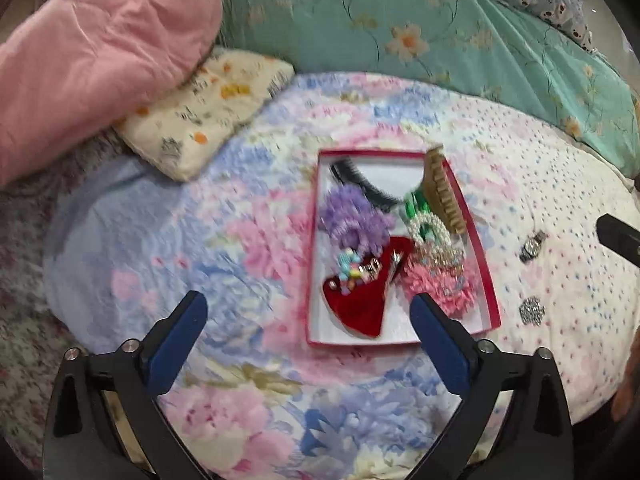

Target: Organize jewelry

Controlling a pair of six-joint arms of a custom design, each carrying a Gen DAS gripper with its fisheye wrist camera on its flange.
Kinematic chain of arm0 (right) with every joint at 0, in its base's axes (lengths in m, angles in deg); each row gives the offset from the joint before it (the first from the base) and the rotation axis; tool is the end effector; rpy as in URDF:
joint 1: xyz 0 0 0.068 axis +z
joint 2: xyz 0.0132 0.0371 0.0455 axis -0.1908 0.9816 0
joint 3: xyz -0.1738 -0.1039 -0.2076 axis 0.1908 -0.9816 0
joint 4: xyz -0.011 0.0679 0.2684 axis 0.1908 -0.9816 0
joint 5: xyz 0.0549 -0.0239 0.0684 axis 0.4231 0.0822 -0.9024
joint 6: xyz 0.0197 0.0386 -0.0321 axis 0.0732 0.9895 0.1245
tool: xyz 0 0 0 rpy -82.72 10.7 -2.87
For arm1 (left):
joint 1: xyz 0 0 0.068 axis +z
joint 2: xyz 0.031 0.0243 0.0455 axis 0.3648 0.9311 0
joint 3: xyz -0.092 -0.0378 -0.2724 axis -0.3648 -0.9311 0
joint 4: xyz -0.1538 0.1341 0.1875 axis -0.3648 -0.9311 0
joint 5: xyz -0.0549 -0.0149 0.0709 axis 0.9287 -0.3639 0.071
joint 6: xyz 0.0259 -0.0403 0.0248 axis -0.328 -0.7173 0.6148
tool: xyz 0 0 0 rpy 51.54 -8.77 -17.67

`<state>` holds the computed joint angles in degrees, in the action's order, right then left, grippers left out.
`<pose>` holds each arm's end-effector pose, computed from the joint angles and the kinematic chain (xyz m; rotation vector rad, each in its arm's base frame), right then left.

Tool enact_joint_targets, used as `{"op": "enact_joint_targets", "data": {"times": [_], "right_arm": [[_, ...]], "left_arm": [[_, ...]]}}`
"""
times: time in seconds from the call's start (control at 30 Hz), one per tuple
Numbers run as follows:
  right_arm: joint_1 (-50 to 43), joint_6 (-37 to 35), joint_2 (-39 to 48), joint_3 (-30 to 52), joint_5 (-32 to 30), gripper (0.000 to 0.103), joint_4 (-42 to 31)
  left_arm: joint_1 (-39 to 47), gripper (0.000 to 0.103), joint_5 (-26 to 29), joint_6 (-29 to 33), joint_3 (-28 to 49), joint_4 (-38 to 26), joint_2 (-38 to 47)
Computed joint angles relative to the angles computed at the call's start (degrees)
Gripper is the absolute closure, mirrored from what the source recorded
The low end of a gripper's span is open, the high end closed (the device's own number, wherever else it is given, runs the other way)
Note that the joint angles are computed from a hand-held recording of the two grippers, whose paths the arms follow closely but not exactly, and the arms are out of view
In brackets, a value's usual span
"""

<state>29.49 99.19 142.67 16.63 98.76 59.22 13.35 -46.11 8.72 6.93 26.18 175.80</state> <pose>0.2694 0.2097 0.1643 0.3055 2.2046 0.3074 0.3647 -0.0552 0.1615 0.5217 2.3577 -0.0702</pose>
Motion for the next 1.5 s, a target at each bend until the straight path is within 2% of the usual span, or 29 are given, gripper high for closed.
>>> {"op": "enact_joint_targets", "data": {"times": [0.07, 0.2, 0.43, 0.63, 1.5], "right_arm": [[1.6, -2.8, -0.6, 2.5, 3.3, 0.002, -3.6], [2.7, -4.1, 1.7, 5.1, 5.6, 0.000, -6.0], [1.6, -1.3, 11.7, 6.4, 1.9, 0.000, -1.2], [1.1, 0.9, 15.9, 6.6, -0.5, 0.000, 1.3], [0.0, -0.4, 18.1, 9.0, -0.9, 0.000, 0.0]], "left_arm": [[0.0, 0.000, -0.5, 0.3, -0.3, 0.9, -0.4], [-0.2, 0.000, -0.8, -0.8, 0.7, 0.8, 2.8], [-0.5, 0.000, -0.7, -2.8, 1.1, 2.2, 7.9], [-0.7, 0.000, -1.3, -3.4, 0.9, 3.0, 8.9], [-2.2, 0.000, -2.8, -3.1, 2.4, 3.8, 11.8]]}}
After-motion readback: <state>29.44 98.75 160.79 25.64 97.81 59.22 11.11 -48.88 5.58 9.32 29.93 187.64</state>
